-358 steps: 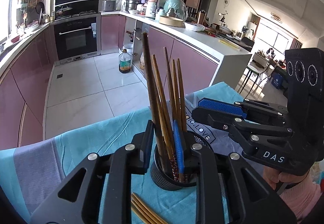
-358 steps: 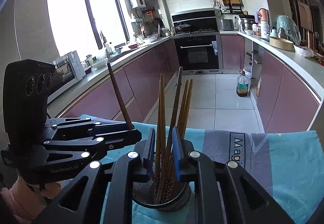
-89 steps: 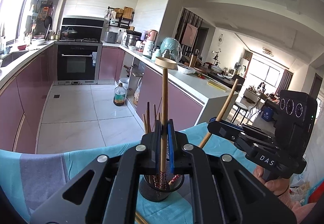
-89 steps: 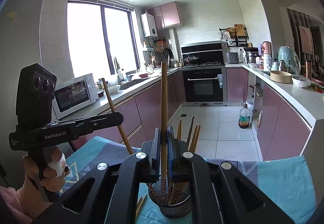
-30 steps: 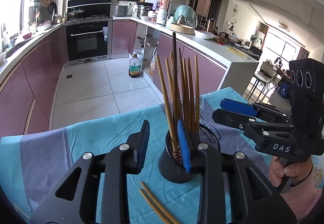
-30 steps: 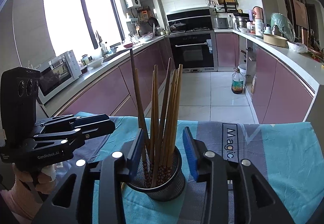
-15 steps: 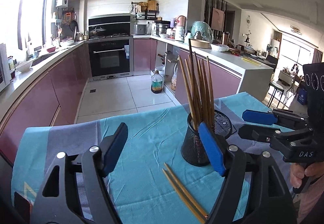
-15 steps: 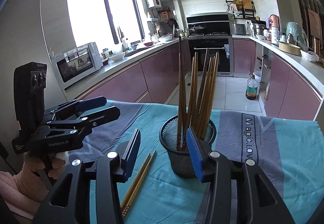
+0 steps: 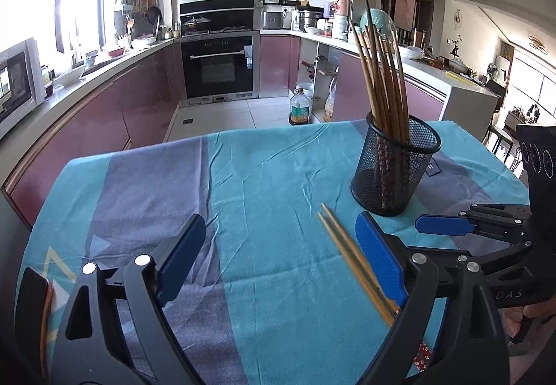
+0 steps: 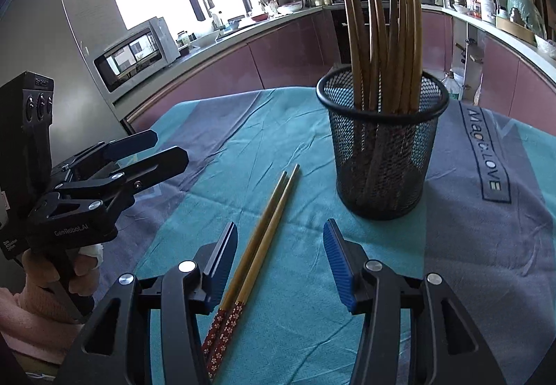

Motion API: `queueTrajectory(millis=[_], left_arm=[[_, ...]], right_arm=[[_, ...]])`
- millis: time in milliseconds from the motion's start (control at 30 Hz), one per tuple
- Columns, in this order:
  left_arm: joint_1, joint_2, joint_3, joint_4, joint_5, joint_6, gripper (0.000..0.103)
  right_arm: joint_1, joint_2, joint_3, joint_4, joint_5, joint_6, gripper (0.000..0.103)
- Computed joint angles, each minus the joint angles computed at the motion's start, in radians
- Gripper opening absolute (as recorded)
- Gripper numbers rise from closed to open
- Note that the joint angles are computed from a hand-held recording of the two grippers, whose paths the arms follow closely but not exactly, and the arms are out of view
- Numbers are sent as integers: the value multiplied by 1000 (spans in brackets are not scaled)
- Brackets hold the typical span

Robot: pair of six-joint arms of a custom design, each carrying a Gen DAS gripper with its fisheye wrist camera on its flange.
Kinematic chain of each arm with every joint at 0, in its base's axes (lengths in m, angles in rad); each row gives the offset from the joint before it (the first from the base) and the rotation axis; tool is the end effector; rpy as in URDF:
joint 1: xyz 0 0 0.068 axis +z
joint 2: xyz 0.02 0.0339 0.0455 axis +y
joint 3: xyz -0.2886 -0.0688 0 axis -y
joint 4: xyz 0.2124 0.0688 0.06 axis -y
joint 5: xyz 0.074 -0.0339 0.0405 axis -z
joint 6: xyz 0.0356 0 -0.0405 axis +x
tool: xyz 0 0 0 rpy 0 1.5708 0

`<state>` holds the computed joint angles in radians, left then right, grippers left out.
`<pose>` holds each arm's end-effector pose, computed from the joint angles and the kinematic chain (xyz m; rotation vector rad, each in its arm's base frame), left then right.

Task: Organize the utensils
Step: 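Withdraw both grippers back over the last two chopsticks on the cloth, then lower both open grippers toward the two chopsticks lying on the cloth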

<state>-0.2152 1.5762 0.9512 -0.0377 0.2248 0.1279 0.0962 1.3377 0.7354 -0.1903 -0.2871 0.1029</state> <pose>0.3057 -0.0749 0.2596 0.5011 2.1734 -0.2986 0.2362 0.0329 0.2464 -0.1320 2.3606 0.4356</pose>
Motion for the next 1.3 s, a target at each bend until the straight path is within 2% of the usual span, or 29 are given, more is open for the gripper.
queueTrajectory(millis=[300, 800, 1067, 1300], left_arm=[[-8, 20, -52, 2, -18, 7, 87], [-26, 44, -74, 4, -16, 10, 87], [-39, 49, -76, -6, 2, 23, 87], [-82, 66, -73, -30, 20, 57, 84]], right_arm=[[70, 49, -18, 19, 60, 39, 48], [142, 71, -14, 6, 150, 50, 32], [90, 54, -19, -16, 124, 39, 28], [13, 45, -34, -16, 38, 32, 28]])
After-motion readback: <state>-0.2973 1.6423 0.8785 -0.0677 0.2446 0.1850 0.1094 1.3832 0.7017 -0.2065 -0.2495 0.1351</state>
